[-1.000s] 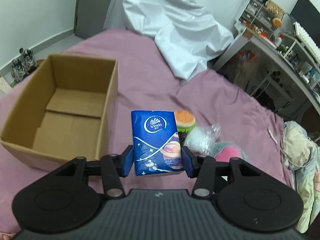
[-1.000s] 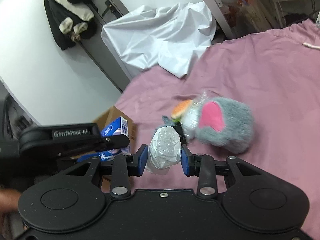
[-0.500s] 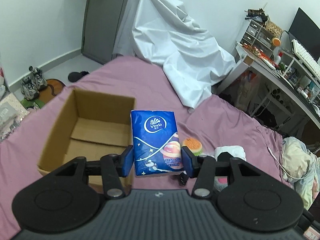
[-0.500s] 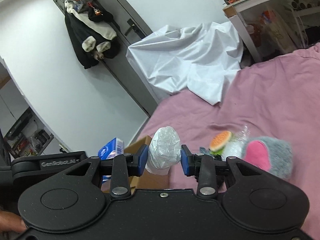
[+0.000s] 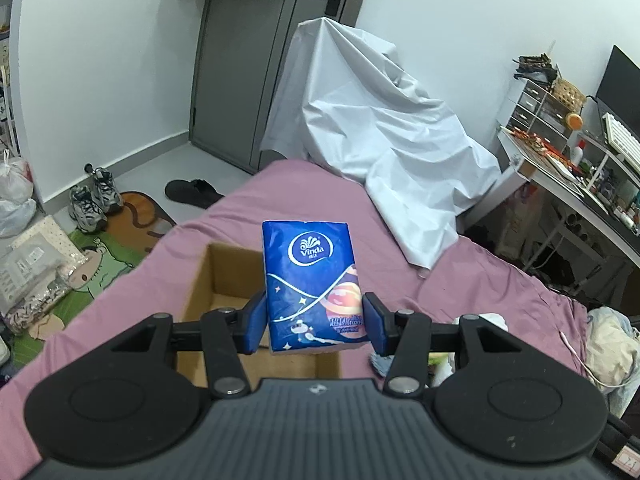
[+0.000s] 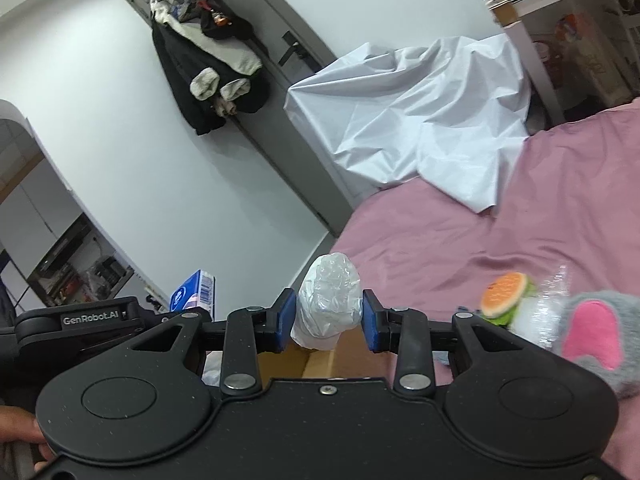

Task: Organize soft objects
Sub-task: 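Carry the tissue pack and white bundle over the cardboard box with both tools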

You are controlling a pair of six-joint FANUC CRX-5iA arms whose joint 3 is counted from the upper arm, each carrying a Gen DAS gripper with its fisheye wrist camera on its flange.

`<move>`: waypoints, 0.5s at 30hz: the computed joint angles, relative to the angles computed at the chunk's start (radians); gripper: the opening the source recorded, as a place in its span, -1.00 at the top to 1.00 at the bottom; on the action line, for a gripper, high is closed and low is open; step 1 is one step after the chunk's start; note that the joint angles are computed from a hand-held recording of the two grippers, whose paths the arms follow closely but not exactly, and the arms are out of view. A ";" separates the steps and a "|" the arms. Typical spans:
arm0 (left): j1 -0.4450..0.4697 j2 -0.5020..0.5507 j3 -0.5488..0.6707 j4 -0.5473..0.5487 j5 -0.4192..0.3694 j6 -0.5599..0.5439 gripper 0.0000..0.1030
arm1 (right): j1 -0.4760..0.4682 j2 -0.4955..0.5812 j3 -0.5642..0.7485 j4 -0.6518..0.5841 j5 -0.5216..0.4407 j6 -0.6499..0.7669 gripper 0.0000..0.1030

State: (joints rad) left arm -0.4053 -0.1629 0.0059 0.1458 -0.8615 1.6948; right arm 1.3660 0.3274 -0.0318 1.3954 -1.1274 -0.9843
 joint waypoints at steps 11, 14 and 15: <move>0.077 0.060 -0.026 0.064 0.033 -0.074 0.04 | -0.083 0.072 0.086 0.018 0.136 0.048 0.33; 0.092 0.085 -0.025 0.081 0.025 -0.093 0.04 | -0.099 0.084 0.093 0.026 0.162 0.044 0.33; 0.096 0.093 -0.025 0.083 0.024 -0.097 0.04 | -0.103 0.088 0.097 0.026 0.168 0.047 0.33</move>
State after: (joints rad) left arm -0.3097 -0.0695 -0.0190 0.2290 -0.8376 1.5980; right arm 1.2627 0.4156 0.0652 1.4214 -0.9593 -0.9372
